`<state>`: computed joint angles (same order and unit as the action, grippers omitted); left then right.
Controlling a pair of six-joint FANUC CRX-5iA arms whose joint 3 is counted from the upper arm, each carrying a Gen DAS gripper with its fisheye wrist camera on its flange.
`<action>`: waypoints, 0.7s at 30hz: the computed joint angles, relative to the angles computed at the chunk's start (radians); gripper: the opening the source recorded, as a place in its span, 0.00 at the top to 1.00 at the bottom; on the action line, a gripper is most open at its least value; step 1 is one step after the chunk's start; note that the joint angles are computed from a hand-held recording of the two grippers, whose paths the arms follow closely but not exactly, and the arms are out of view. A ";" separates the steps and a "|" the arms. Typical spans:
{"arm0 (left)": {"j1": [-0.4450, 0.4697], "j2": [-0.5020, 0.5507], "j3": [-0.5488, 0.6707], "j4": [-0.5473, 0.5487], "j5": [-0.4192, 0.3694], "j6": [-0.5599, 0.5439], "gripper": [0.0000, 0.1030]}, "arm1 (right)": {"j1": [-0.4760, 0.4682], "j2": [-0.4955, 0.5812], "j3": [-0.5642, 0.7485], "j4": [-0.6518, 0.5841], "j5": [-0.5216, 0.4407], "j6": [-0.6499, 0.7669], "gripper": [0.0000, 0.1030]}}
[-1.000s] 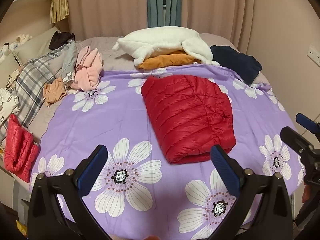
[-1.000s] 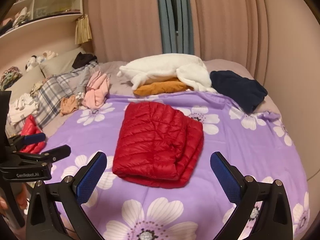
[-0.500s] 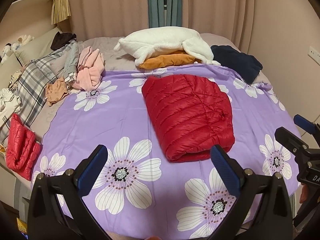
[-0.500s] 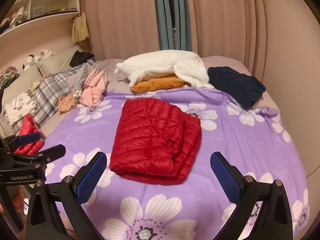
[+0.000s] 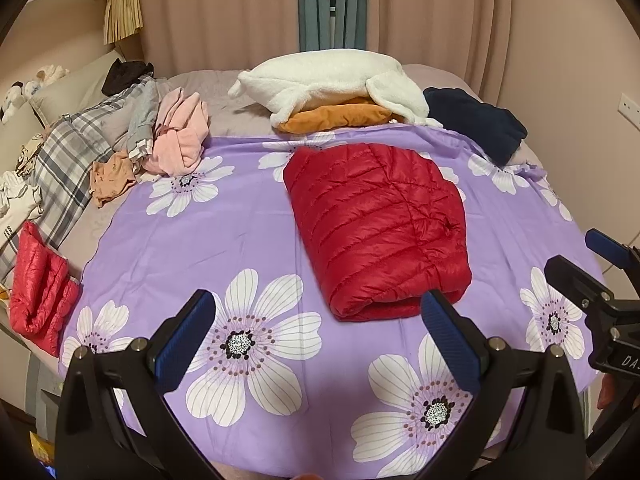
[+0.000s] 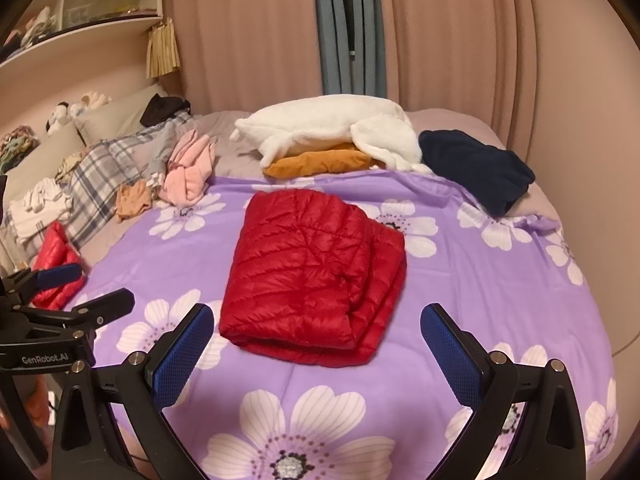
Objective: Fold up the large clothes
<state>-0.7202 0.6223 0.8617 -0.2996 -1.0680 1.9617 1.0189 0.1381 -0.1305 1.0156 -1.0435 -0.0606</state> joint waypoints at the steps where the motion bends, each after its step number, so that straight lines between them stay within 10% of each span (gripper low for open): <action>1: 0.000 0.000 0.000 0.001 0.000 -0.001 0.00 | 0.000 0.001 0.000 0.000 0.000 0.001 0.01; 21: -0.010 -0.015 -0.027 -0.012 0.015 0.005 0.00 | 0.000 0.000 -0.003 0.002 0.010 0.008 0.01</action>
